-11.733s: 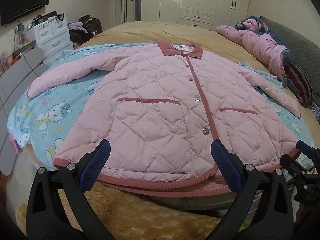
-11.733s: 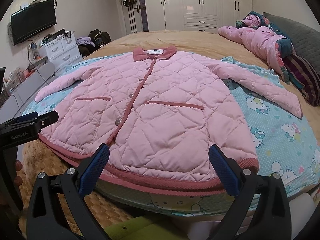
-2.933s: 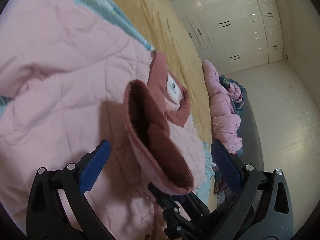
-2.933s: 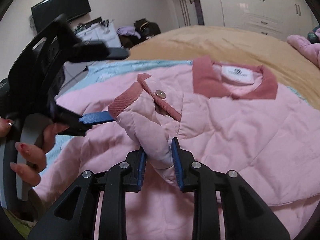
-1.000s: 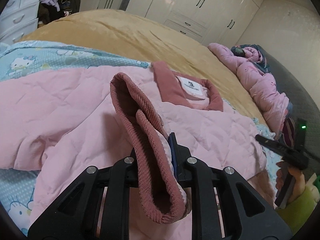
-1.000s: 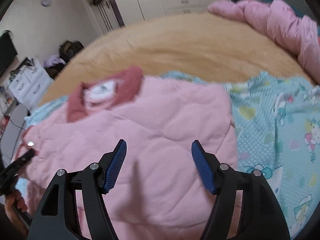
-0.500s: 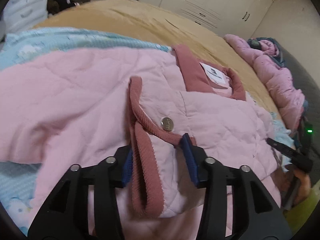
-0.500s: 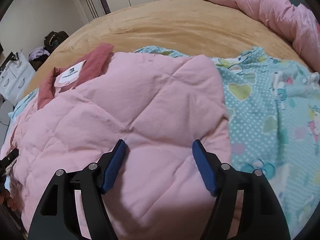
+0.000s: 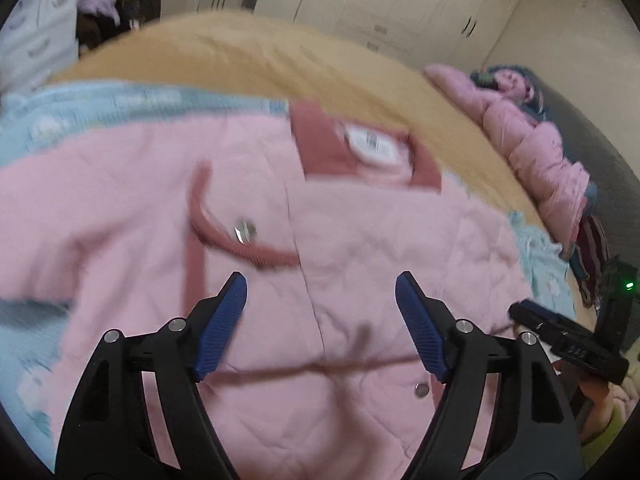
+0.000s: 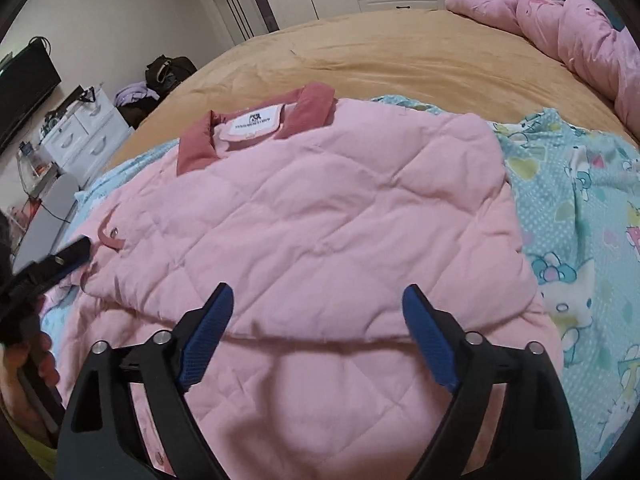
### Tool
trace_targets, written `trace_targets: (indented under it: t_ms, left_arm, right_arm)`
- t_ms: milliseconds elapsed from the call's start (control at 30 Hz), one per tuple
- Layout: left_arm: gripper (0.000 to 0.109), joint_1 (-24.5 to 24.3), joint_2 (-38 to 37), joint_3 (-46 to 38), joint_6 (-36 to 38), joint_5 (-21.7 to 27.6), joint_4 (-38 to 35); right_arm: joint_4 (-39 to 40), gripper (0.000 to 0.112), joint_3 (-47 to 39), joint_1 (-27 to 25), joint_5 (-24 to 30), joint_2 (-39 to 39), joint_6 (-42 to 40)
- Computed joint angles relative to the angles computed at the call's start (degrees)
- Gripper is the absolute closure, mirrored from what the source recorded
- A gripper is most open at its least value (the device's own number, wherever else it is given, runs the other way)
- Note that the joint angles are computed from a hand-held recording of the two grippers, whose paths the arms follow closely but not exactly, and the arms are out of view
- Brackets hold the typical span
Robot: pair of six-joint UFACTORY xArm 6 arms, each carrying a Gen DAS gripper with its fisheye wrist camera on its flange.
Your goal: Fold large clothes
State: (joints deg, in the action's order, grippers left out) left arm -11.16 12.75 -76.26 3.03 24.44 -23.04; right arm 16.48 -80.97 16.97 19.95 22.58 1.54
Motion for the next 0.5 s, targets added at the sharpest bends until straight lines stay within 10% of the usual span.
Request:
trace_targets:
  t_ms: [300, 500]
  left_arm:
    - [0.016, -1.58, 3.22, -0.63, -6.97, 0.91, 10.98]
    - [0.015, -1.22, 1.26, -1.67, -6.97, 5.33, 9.35]
  right_arm:
    - [-5.38, 0.025, -0.91, -0.37, 2.09, 1.50, 5.83]
    - [11.43, 0.013, 5.71, 2.06, -6.91, -4.49, -8.95]
